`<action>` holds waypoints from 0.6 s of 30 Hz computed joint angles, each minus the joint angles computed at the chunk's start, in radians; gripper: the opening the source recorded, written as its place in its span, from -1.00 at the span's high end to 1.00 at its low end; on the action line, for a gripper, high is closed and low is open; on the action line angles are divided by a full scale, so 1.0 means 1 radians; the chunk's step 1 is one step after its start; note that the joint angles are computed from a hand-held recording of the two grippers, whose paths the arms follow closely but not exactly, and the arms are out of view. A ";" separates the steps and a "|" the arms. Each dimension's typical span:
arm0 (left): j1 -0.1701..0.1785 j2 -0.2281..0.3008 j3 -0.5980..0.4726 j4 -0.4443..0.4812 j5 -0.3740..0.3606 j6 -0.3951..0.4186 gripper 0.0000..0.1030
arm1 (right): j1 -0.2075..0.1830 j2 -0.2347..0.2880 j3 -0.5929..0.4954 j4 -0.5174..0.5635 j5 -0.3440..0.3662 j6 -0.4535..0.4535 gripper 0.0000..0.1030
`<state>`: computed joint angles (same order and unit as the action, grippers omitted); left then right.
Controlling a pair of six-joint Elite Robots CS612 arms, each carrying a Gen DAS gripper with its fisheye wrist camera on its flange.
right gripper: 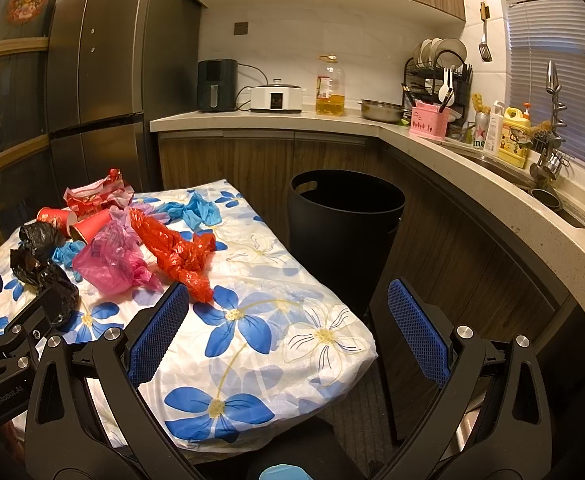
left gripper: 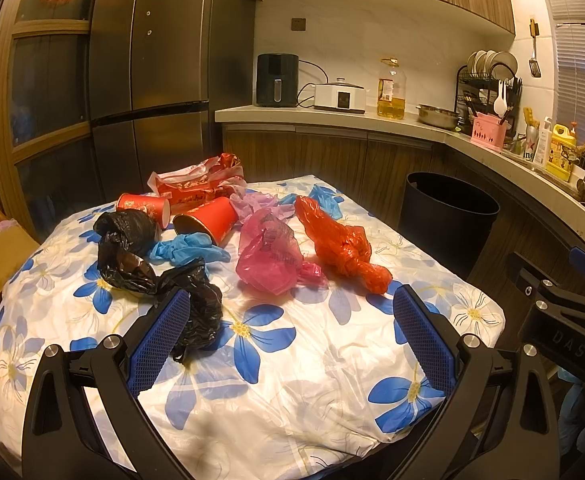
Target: Collect trash
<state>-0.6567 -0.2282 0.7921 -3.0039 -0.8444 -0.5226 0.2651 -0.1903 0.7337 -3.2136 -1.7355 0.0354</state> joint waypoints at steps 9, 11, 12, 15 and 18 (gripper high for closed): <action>0.001 -0.001 0.002 -0.003 -0.001 -0.002 -0.89 | 0.000 -0.001 0.002 0.000 0.002 0.000 -0.90; 0.000 0.000 -0.001 0.000 -0.001 -0.003 -0.89 | 0.000 0.000 0.001 0.000 0.001 0.000 -0.90; 0.000 0.000 -0.001 0.001 -0.001 -0.004 -0.89 | 0.000 0.000 0.001 0.000 0.000 0.000 -0.90; 0.000 0.004 -0.006 -0.001 0.000 -0.006 -0.89 | 0.000 0.000 0.002 -0.001 0.000 0.000 -0.90; 0.000 0.004 -0.006 -0.001 0.000 -0.006 -0.89 | 0.001 0.000 0.002 -0.001 0.000 0.000 -0.90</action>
<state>-0.6568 -0.2242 0.7861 -3.0052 -0.8442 -0.5289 0.2657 -0.1905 0.7356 -3.2149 -1.7359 0.0350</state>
